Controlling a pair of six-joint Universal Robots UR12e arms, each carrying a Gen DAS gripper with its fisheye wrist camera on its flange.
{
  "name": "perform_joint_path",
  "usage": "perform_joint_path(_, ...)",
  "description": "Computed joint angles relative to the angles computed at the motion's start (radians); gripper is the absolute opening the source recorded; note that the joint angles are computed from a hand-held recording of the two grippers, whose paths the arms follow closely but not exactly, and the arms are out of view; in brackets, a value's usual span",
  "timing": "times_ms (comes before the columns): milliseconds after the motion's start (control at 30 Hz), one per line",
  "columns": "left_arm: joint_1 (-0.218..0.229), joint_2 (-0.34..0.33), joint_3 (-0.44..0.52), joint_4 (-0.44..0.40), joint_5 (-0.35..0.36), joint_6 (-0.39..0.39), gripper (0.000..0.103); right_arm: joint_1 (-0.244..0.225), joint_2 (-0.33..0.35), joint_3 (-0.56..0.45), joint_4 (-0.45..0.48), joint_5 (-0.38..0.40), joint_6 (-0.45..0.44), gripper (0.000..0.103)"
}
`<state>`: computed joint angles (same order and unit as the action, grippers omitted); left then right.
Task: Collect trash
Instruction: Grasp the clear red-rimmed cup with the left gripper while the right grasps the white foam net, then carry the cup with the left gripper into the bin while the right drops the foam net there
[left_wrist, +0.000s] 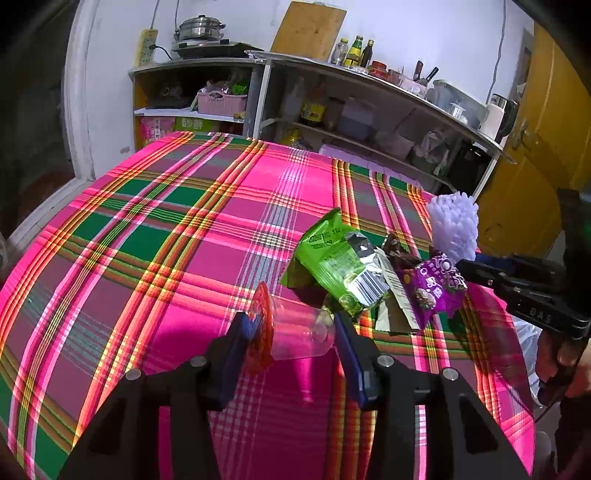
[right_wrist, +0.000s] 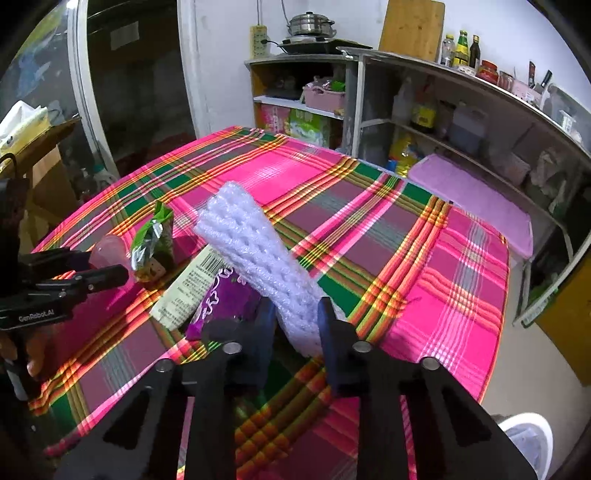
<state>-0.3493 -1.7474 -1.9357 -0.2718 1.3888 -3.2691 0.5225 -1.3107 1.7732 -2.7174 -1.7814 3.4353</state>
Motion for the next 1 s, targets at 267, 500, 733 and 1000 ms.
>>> perform_joint_path(267, -0.008, 0.032, -0.033, 0.03, -0.009, 0.004, 0.047, 0.027, -0.034, 0.033, -0.024, -0.026, 0.031, 0.012)
perform_joint_path(500, -0.02, 0.076, -0.071, 0.067, -0.046, 0.015, 0.047, 0.052, -0.08, 0.083, -0.066, -0.043, 0.11, 0.012)
perform_joint_path(733, -0.05, 0.109, -0.091, 0.083, -0.076, 0.029, 0.047, 0.089, -0.136, 0.136, -0.088, -0.098, 0.189, 0.012)
perform_joint_path(1000, -0.091, 0.134, -0.095, 0.098, -0.108, 0.049, 0.047, 0.124, -0.195, 0.188, -0.102, -0.168, 0.269, 0.012)
